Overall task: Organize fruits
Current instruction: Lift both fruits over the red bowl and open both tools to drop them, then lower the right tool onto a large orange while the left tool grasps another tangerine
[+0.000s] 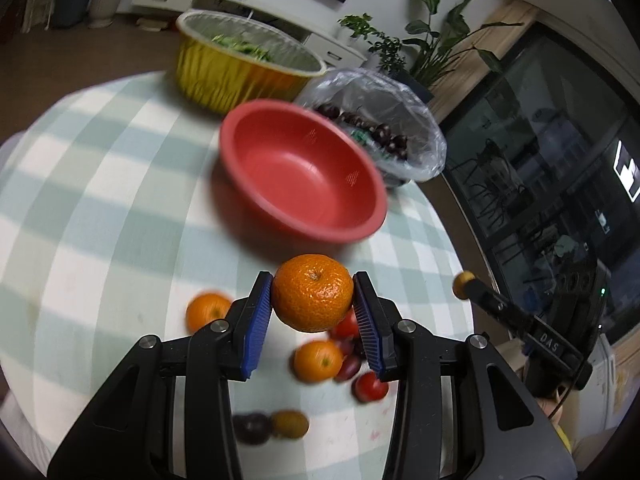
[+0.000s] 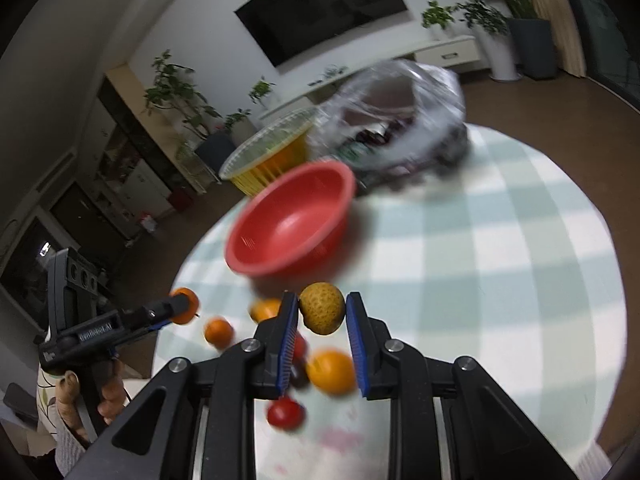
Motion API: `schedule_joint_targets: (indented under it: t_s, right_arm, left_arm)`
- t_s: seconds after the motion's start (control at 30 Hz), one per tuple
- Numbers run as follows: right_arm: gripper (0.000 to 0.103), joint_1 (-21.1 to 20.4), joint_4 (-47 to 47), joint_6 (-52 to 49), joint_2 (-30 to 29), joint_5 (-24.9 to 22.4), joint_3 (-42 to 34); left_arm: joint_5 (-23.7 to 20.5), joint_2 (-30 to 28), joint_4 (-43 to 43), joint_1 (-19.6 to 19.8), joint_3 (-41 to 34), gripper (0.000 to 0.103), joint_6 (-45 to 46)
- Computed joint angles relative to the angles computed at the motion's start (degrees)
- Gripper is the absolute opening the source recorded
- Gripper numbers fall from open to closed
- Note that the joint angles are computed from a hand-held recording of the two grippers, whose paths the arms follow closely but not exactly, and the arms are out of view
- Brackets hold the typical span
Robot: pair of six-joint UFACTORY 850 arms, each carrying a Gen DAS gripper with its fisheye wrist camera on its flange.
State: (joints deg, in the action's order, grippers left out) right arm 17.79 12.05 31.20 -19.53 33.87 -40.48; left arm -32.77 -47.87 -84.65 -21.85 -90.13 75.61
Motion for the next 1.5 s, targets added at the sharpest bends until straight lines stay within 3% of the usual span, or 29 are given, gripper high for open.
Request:
schedule_joint_targets:
  t_s: [0.1, 0.43, 0.67, 0.83, 0.97, 1.1, 1.2, 1.37, 1.5]
  right_arm:
    - [0.027, -1.23, -2.89, 0.49, -1.37, -0.34, -3.39]
    - [0.027, -3.41, -7.79, -1.64, -9.33, -5.43, -14.75]
    - [0.027, -2.99, -3.70, -10.69, -14.74, -11.29, -21.89]
    - [0.029, -2.17, 5.46, -22.96, -16.88, -13.41, -24.75]
    - [0.047, -1.61, 10.70, -29.45, -17.18, -12.63, -25.03]
    - [0.047, -0.95, 15.80, -36.04, -17.08, -11.81, -24.94]
    - [0.047, -0.91, 14.15, -34.07, -16.32, -11.27, -24.05]
    - [0.047, -0.10, 14.49, -33.83, -13.93, -8.98, -21.26]
    - [0.048, 1.38, 16.68, -35.30, -11.22, -6.28, -17.41]
  left_arm:
    - [0.75, -1.40, 2.86, -0.65, -3.97, 0.038, -1.79]
    - [2.13, -12.49, 23.36, -2.64, -22.99, 0.038, -21.30]
    - [2.11, -19.12, 34.21, -3.68, -33.10, 0.038, -30.25]
    - [3.73, -20.49, 37.55, -4.43, -35.20, 0.038, -31.58]
    - [5.13, -21.61, 41.67, -4.99, -36.65, 0.039, -34.65]
    - [6.52, -21.82, 42.75, -5.39, -36.80, 0.039, -34.42]
    - [7.93, -21.11, 41.80, -5.51, -35.61, 0.047, -33.45]
    - [9.87, -19.48, 39.71, -5.54, -33.21, 0.048, -31.20]
    - [11.60, -15.54, 30.73, -4.87, -26.66, 0.048, -22.46]
